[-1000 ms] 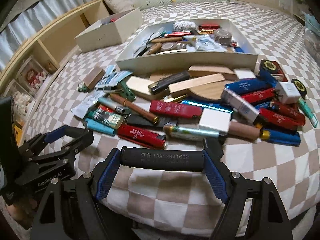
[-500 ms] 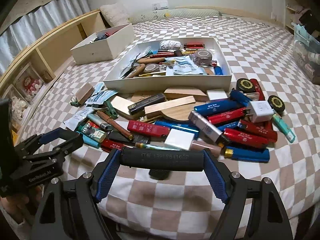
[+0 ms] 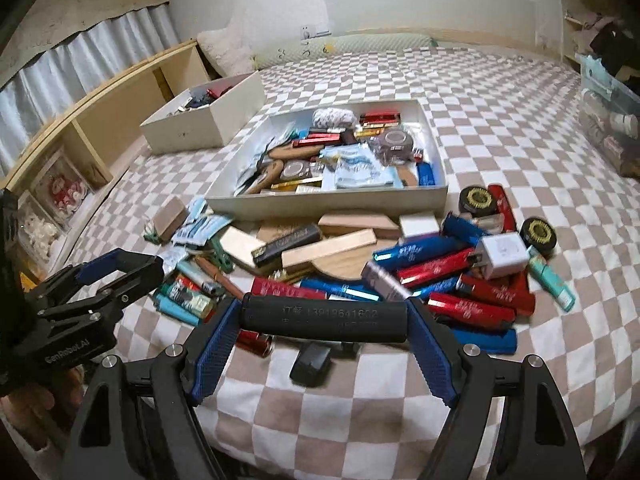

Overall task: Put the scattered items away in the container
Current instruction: 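Carry the black handle with the left gripper while the right gripper carries another black handle, then lower both held black handles over the white tray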

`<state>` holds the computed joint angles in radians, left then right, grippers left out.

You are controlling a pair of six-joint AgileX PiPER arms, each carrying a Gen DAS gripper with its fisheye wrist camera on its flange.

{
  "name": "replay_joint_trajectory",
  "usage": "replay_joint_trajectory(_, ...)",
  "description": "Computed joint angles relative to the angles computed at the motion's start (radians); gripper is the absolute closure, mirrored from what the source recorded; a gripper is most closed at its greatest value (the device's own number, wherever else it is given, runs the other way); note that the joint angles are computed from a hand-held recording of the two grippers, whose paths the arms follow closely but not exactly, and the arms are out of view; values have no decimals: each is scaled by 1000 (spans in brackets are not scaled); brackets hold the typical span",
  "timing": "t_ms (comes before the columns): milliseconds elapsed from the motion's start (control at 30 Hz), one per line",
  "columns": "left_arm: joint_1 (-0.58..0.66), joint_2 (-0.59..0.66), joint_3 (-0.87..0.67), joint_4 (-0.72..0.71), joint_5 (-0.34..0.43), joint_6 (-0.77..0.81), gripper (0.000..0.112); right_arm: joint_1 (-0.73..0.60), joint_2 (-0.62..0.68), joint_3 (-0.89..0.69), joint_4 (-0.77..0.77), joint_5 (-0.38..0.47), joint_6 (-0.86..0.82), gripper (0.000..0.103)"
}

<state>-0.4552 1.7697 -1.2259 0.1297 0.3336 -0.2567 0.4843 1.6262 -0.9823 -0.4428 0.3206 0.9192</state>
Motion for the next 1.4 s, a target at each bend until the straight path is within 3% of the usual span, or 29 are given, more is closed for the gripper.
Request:
replay_joint_trajectory(533,9,74,-202,-67,59,81,33,-83,31,-134,36,57,-136,21)
replay_joint_trajectory(1400,48,243,-483,-182,155,195,33,-173,144,-305,155,78,-290,21)
